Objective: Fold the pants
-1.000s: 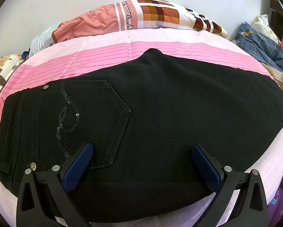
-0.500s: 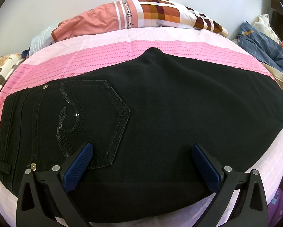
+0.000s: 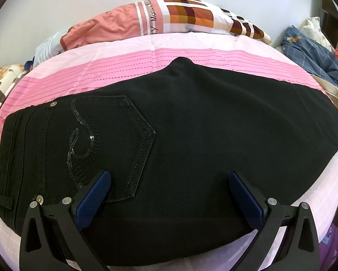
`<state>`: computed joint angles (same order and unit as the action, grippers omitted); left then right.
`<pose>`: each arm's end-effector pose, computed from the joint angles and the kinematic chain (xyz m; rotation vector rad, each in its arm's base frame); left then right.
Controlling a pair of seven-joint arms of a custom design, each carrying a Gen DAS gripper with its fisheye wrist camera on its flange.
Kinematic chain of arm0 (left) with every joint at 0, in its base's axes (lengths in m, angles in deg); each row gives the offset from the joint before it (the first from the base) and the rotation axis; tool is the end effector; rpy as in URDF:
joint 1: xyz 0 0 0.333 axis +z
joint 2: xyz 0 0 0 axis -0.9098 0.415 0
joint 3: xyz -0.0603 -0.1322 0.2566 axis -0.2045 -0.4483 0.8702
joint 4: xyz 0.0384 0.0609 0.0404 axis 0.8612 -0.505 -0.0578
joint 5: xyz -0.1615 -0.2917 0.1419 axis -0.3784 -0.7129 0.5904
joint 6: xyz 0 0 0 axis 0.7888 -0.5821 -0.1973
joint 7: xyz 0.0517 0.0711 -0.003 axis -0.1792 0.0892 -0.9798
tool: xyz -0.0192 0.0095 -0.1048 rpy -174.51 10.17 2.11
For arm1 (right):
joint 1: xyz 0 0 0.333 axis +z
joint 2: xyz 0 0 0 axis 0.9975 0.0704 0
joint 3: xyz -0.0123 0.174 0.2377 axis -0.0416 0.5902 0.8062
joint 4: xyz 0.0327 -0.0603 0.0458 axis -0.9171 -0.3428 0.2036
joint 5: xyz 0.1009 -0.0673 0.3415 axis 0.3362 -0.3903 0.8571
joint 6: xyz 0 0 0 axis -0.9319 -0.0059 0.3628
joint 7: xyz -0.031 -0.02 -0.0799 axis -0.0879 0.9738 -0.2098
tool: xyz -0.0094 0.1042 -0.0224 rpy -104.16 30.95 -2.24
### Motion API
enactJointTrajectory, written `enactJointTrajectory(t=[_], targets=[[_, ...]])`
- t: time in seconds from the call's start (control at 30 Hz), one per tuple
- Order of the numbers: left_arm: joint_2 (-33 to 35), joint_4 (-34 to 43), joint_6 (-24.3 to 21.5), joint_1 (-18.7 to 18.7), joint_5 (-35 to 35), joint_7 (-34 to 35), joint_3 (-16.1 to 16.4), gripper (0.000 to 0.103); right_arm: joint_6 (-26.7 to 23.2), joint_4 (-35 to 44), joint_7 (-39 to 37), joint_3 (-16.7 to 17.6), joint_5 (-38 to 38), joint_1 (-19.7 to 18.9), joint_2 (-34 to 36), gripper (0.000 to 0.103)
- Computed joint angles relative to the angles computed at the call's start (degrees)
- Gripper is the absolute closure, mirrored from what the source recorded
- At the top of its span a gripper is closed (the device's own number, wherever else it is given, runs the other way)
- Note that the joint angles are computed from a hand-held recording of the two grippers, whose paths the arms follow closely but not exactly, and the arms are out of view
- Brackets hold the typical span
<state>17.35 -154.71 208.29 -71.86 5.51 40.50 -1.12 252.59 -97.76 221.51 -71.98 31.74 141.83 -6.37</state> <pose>0.4867 -0.1245 0.5071 -1.6616 2.1202 -0.6840 0.3899 -0.0189 0.4593 -0.3077 1.9308 0.3150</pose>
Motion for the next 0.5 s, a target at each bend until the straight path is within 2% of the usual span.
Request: enactJointTrajectory(t=[0.03, 0.1, 0.13, 0.17, 0.23, 0.33, 0.37, 0.5], targets=[[-0.04, -0.06, 0.05, 0.06, 0.21, -0.23, -0.09, 0.0, -5.91, 2.14, -0.75, 3.83, -0.03, -3.88, 2.33, 0.054], [-0.04, 0.01, -0.1, 0.12, 0.59, -0.5, -0.18, 0.0, -12.14, 4.37, -2.02, 9.14, 0.79, -9.07, 5.12, 0.06], [-0.07, 0.03, -0.23, 0.08, 0.48, -0.38, -0.09, 0.0, -15.28, 5.32, -1.88, 11.3, 1.46, -11.4, 6.36, 0.076], [-0.06, 0.11, -0.33, 0.0, 0.27, -0.18, 0.02, 0.0, -17.24, 5.71, -2.03, 11.91, 2.19, -12.3, 6.83, 0.093], [0.02, 0.11, -0.14, 0.05, 0.5, -0.45, -0.13, 0.0, -15.08, 4.53, -4.23, 11.32, 6.04, -11.11, 6.09, 0.094], [0.31, 1.01, -1.41, -0.32, -0.71, 0.58, 0.3, 0.0, -18.12, 6.24, -3.98, 16.55, 4.9, -15.8, 7.9, 0.094], [0.4, 1.59, -2.27, -0.76, -2.73, 1.7, 0.94, 0.0, -18.27, 7.07, -4.7, 16.8, 5.38, -15.63, 8.49, 0.094], [-0.14, 2.37, -3.47, -2.4, -15.06, 7.44, 3.78, 0.0, -22.6, 11.77, -6.4, 21.89, 5.71, -19.28, 11.13, 0.094]])
